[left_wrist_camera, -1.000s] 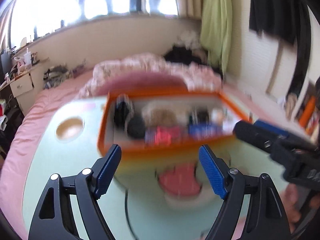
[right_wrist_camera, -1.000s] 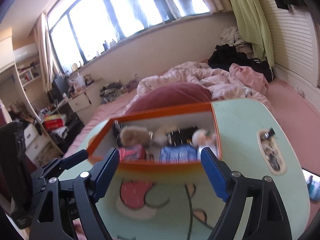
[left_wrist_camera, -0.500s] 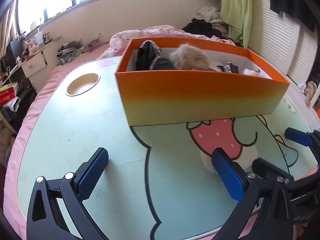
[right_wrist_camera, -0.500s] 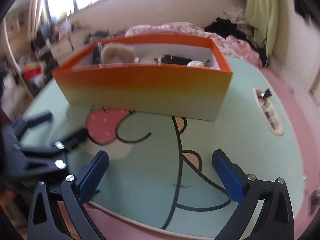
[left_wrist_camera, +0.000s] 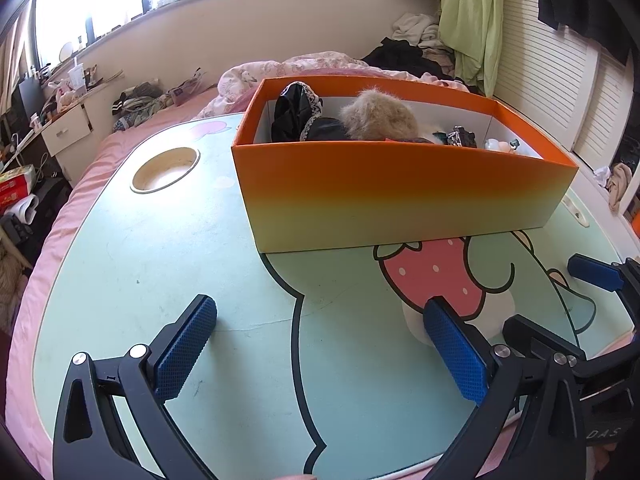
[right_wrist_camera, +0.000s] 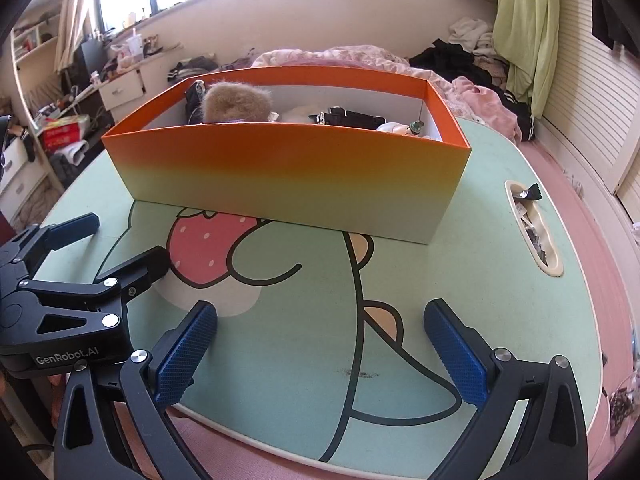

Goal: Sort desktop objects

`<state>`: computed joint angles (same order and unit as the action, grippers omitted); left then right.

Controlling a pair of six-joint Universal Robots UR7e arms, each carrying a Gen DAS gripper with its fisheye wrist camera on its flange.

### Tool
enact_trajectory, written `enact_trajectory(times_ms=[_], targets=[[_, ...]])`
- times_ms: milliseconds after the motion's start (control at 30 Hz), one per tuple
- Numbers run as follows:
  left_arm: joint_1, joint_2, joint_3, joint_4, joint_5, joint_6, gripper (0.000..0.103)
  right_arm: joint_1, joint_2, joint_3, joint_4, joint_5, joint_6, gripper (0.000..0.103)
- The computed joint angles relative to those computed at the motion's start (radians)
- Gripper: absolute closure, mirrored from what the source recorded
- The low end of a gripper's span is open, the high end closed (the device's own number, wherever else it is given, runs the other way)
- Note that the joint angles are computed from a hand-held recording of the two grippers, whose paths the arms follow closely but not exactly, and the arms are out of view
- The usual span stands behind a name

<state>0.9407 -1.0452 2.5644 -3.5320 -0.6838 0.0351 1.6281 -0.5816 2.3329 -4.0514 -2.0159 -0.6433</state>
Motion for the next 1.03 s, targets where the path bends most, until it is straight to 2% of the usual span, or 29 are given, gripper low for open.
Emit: enact_trajectory(times_ms=[1033], targets=[[0.007,-0.012,-0.015,0.023,-0.012,0.015,0.000,0.005,-0.004,-0.003,0.009,-0.003,0.004,0.000]])
